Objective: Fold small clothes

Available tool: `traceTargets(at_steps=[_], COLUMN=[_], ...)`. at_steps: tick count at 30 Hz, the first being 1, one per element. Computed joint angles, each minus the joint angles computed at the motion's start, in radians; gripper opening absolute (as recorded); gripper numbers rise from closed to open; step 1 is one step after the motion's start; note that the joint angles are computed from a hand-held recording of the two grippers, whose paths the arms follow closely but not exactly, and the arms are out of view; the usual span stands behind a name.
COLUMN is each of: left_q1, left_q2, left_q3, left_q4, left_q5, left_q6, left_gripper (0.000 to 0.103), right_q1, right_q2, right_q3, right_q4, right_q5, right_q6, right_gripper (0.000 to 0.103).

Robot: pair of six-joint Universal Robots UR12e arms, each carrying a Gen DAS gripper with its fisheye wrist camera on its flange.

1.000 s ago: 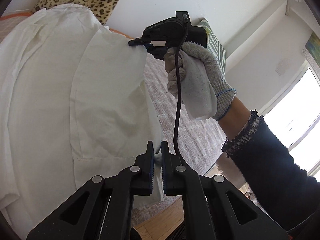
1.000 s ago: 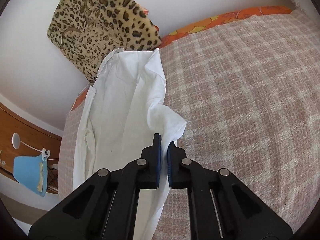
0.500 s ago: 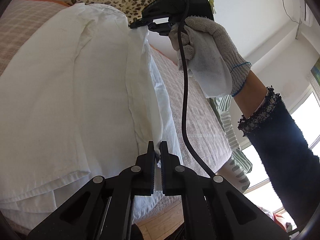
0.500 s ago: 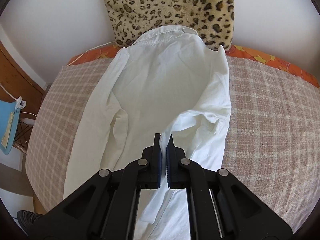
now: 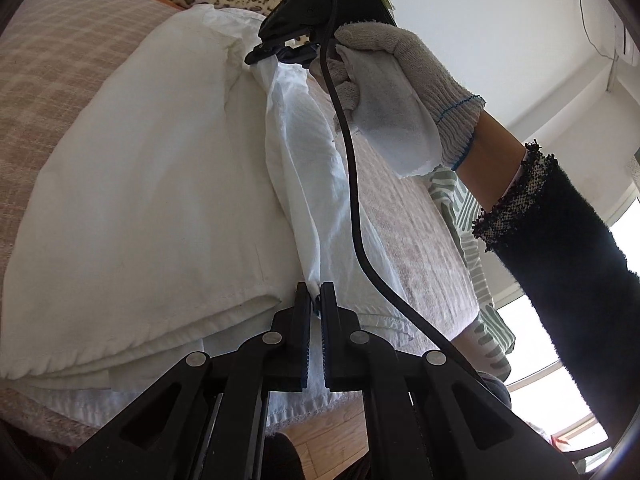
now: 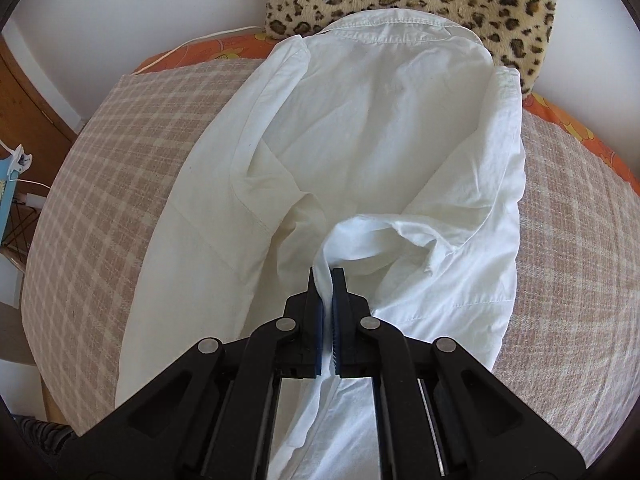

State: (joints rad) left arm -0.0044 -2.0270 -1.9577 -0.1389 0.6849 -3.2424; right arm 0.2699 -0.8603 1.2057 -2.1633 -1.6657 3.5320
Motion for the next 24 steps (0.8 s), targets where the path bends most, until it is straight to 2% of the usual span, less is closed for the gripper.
traceTargets(at_steps=[5, 7, 9, 10, 13, 16, 18, 22, 24], left_q1=[0.001, 0.010, 0.018, 0.025, 0.038, 0.054, 0.055, 0.053, 0.043], left_q2=[0.016, 0.021, 0.029, 0.041, 0.068, 0.100, 0.118, 0.123, 0.115], left_q3=[-0.008, -0.005, 0.003, -0.003, -0.011, -0.019, -0.020, 0.019, 0.046], left_q4=[-0.014, -0.066, -0.138, -0.161, -0.218, -0.245, -0.256, -0.297, -0.283], left_q5=[0.001, -0.018, -0.008, -0.004, 0.001, 0.003, 0.008, 0.033, 0.071], left_q6=[0.014, 0.042, 0.078, 0.088, 0.130, 0.194, 0.228, 0.305, 0.334], left_gripper=[0.003, 0.003, 0.003, 0.003, 0.005, 0.006, 0.006, 0.006, 0.006], right_q1=[-0.007, -0.022, -0.026, -0.028, -0.039, -0.023, -0.016, 0.002, 0.012], right_q2=[-0.005, -0.042, -0.098, -0.131, -0.233, -0.323, -0.371, -0.423, -0.428], right_q3=[0.007, 0.052, 0.126, 0.172, 0.310, 0.428, 0.500, 0.601, 0.623], right_q4=[0.002, -0.044, -0.135, -0.186, -0.283, -0.309, -0.315, -0.324, -0.317], right_q5=[0.047, 0.117, 0.114, 0.114, 0.136, 0.095, 0.126, 0.206, 0.238], right_q6=[-0.021, -0.016, 0.000, 0.017, 0.101, 0.128, 0.156, 0.192, 0.200], right_gripper=[0.007, 0.017, 0.045, 0.049, 0.050, 0.050, 0.050, 0.050, 0.050])
